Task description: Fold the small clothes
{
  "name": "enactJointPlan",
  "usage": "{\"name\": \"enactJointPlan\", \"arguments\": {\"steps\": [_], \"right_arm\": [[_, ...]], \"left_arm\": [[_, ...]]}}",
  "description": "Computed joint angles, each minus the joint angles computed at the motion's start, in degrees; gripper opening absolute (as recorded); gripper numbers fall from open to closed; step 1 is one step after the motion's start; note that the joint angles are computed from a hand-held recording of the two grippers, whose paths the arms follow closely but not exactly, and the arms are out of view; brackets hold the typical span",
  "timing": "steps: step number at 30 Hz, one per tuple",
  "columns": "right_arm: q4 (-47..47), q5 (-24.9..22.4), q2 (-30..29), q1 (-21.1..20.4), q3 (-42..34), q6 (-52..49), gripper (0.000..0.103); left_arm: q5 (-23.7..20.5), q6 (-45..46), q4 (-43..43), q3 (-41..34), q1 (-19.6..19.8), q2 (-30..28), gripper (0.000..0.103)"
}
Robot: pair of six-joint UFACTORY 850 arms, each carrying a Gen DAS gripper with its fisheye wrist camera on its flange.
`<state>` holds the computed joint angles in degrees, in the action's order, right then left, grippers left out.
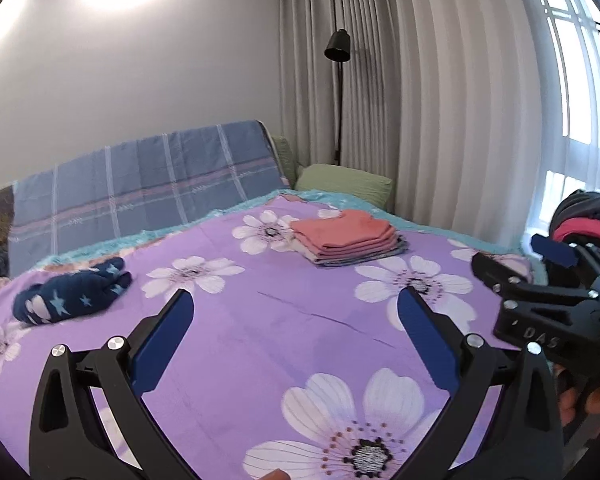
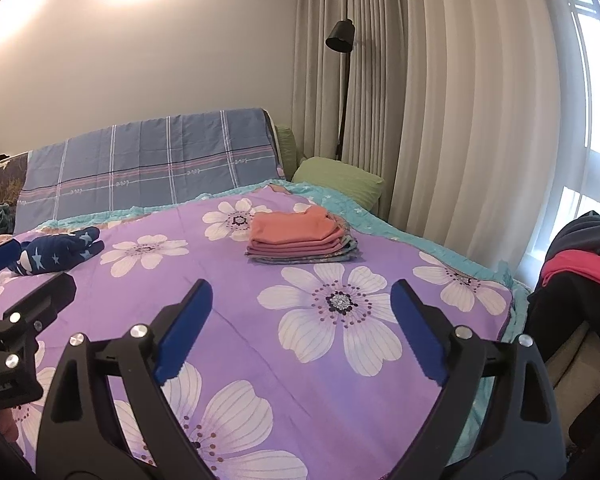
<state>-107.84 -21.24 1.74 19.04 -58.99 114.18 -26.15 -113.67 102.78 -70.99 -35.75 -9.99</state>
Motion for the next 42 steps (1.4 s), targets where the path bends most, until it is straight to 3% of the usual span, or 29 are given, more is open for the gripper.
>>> {"name": "enactJointPlan", "arguments": {"steps": [3, 8, 42], "right_arm": [[0.7, -0.1, 0.1, 0.1, 0.2, -0.6, 0.092], [2.1, 0.1, -0.1, -0.1, 0.5, -1.6, 0.093], [5.4, 0.1, -4.3, -1.9, -1.3, -4.6, 0.093]], "left_arm": [[-0.6, 0.9, -1.7, -0.2, -0.3, -0.3, 0.102], [-8.1, 0.8, -0.2, 0.2, -2.6, -1.3, 0.102], [-1.9, 11.0, -11.4, -6.4, -1.5, -7.1, 0.102]]}}
